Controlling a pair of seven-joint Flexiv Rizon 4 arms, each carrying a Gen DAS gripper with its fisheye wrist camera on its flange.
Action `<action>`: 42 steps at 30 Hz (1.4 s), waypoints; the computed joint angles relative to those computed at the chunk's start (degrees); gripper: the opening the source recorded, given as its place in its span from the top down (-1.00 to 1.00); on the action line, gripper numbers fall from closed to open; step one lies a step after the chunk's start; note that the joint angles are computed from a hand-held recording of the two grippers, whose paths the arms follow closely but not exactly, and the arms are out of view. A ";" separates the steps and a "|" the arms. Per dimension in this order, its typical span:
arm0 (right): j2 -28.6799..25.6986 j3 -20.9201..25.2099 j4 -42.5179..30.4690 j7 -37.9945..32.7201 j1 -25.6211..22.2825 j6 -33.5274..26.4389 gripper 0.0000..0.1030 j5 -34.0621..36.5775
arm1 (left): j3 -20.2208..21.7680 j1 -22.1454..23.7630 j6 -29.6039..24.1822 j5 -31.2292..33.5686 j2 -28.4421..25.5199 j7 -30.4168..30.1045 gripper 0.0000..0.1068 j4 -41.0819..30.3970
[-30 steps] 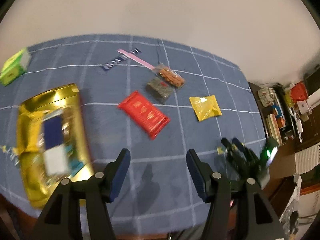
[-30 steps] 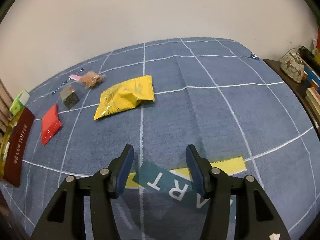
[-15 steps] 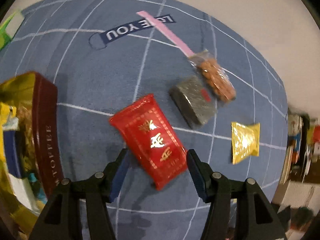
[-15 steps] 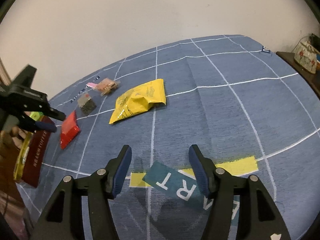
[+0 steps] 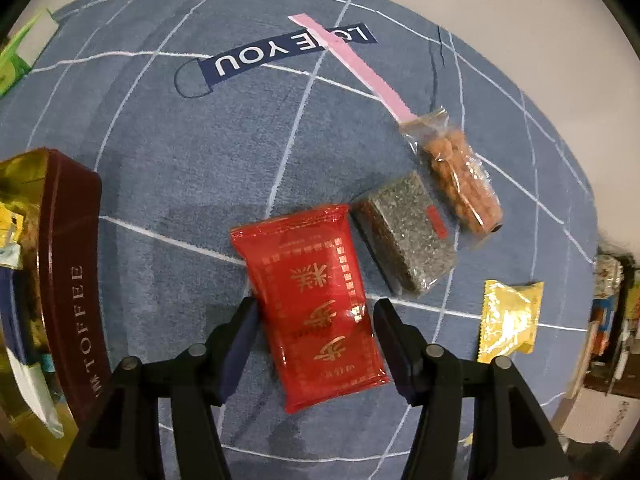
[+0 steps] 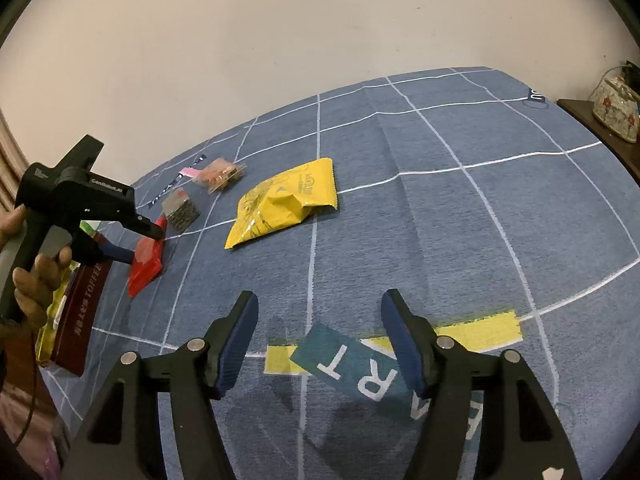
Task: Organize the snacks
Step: 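Move the left gripper to the red packet and grasp it, then carry the red packet toward the tin with left while right grasps the yellow pouch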
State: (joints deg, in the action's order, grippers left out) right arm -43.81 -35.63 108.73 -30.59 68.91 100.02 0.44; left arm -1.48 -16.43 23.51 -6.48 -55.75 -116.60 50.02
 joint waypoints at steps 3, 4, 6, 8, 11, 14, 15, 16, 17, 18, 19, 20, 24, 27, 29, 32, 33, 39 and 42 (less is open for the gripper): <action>-0.03 0.07 -0.15 -0.04 -0.08 -0.19 -0.22 -0.18 | 1.54 -2.07 -1.87 3.37 -1.06 1.49 -0.18 -2.84; -0.03 0.08 -0.17 -0.01 -0.09 -0.19 -0.22 -0.20 | 1.97 -2.72 -1.33 4.65 -0.80 2.19 -0.18 -2.48; -0.03 0.21 -0.21 0.02 -0.24 -0.08 -0.22 -0.22 | 1.97 -3.03 2.01 5.54 0.45 2.23 -0.14 0.39; -0.05 0.35 -0.18 0.00 -0.38 0.12 -0.22 -0.14 | 1.43 -2.55 6.78 5.39 2.77 2.32 0.04 5.31; -0.02 0.52 0.01 -0.14 -0.47 0.67 -0.22 0.28 | 0.13 -1.23 11.99 3.63 6.30 3.53 0.08 12.50; 0.79 2.88 -0.47 -1.16 -2.68 0.76 -0.23 -0.26 | -0.68 -0.89 17.99 3.12 10.70 5.61 0.09 20.50; 1.16 3.77 -0.80 -1.84 -3.66 0.34 -0.23 -0.90 | -1.17 -0.55 20.26 2.68 12.27 6.75 0.09 23.42; 1.45 3.78 -1.23 -2.57 -3.99 -1.07 -0.24 -1.91 | -1.35 -0.56 21.99 2.54 13.75 7.63 0.09 25.92; 1.69 3.96 -1.68 -2.95 -4.44 -2.04 -0.24 -2.91 | -1.49 -0.51 23.16 2.24 14.82 8.34 0.09 27.72; 1.91 4.53 -2.37 -3.22 -5.30 -2.49 -0.24 -3.94 | -1.96 -0.20 24.34 1.52 15.89 9.23 0.09 29.66; 2.05 5.62 -3.21 -3.42 -6.57 -2.37 -0.24 -4.81 | -2.66 0.09 25.33 0.37 16.96 9.92 0.09 31.59; 2.25 7.29 -4.33 -3.97 -8.31 -2.51 -0.24 -5.95 | -3.18 0.53 26.12 -0.71 17.93 10.75 0.09 33.29; 1.08 9.13 -10.09 -4.72 -11.61 -6.43 -0.69 -11.26 | -4.09 0.61 28.14 -3.33 19.55 12.64 0.09 35.59; -0.59 12.03 -15.22 -4.09 -15.12 -10.39 -0.71 -14.96 | -4.09 0.48 29.81 -4.08 21.74 14.00 0.09 37.95; -1.71 15.04 -18.84 -4.31 -17.95 -14.45 -0.71 -17.21 | -3.97 0.46 30.81 -4.18 23.38 14.94 0.09 39.55; -3.66 19.72 -24.01 -4.51 -21.90 -20.23 -0.71 -19.24 | -4.18 0.66 31.81 -4.94 24.71 16.08 0.09 40.86; -4.35 20.54 -25.43 -4.37 -22.63 -21.79 -0.71 -20.01 | -4.15 0.78 32.09 -5.10 25.29 16.47 0.09 41.50; -6.72 21.18 -29.64 -2.17 -23.32 -27.94 -0.78 -26.40 | -4.79 1.90 33.44 -7.44 27.88 18.70 0.09 44.43; -6.44 20.99 -28.67 -0.55 -23.44 -26.68 -0.34 -29.47 | -4.75 2.21 34.13 -8.35 29.10 19.10 0.09 45.73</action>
